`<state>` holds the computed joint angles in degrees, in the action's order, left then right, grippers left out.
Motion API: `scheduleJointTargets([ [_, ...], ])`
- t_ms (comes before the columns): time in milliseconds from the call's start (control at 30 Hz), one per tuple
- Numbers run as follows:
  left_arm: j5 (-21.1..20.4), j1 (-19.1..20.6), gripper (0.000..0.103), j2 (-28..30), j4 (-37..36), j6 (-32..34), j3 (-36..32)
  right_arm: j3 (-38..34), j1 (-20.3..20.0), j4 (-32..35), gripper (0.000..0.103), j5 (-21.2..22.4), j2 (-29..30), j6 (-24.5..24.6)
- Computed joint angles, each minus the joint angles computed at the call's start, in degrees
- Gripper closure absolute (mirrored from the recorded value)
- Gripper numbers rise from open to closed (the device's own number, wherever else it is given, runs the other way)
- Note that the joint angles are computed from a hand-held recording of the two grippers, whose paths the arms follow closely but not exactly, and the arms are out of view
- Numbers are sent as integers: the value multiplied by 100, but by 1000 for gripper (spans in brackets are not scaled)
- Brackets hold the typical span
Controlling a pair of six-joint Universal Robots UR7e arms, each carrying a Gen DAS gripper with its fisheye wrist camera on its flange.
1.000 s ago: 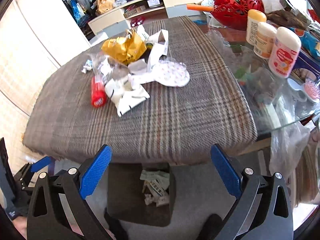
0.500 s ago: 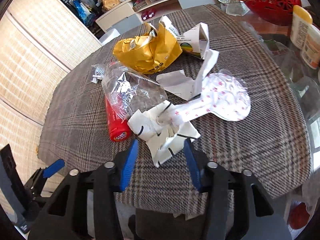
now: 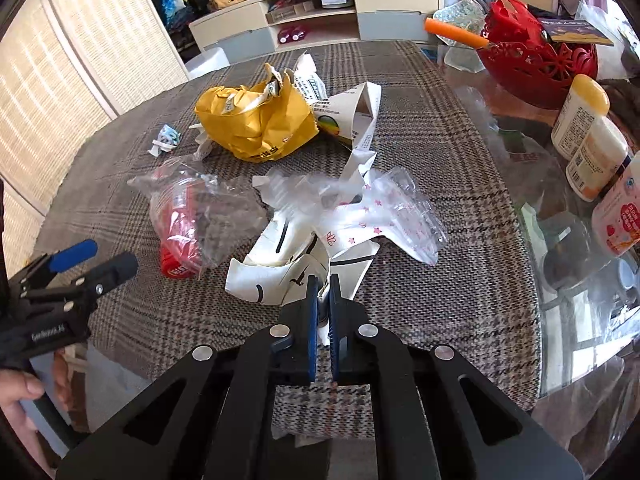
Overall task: Collect trash
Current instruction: 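Grasp the red can with the left tool while the right tool grasps white paper, then lower the red can and white paper into the bin and open both tools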
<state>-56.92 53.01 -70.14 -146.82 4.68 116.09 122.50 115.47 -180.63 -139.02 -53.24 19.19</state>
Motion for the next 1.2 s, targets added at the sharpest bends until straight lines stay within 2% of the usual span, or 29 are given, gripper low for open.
scheduleJointTargets([
  [133, 143, -55, 33, 387, -11, 66, -224, 169, -39, -247, 97, 137, -95, -222],
  [367, 200, -20, 35, 770, -43, 43, -422, 223, -99, -387, 96, 261, -198, -484],
  [600, 107, 15, 40, 807, 160, -56, -384, 304, -169, -341, 96, 378, -210, -417],
  [667, 177, -33, 51, 785, 24, 68, -260, 321, -219, -241, 96, 524, -173, -330],
  [700, 191, -45, 72, 760, -4, 54, -225, 330, -198, -280, 96, 495, -134, -325],
  [733, 265, -66, 76, 723, -2, -2, -187, 337, -179, -277, 96, 480, -134, -315],
  [800, 141, -29, 76, 620, 130, -48, -173, 394, -144, -268, 97, 626, -217, -236],
  [967, 132, 10, 76, 242, 248, -39, 40, 536, -18, -348, 97, 850, -341, -137],
  [1200, 94, -98, 76, -520, 597, -230, 620, 763, 207, -431, 97, 979, -289, 166],
])
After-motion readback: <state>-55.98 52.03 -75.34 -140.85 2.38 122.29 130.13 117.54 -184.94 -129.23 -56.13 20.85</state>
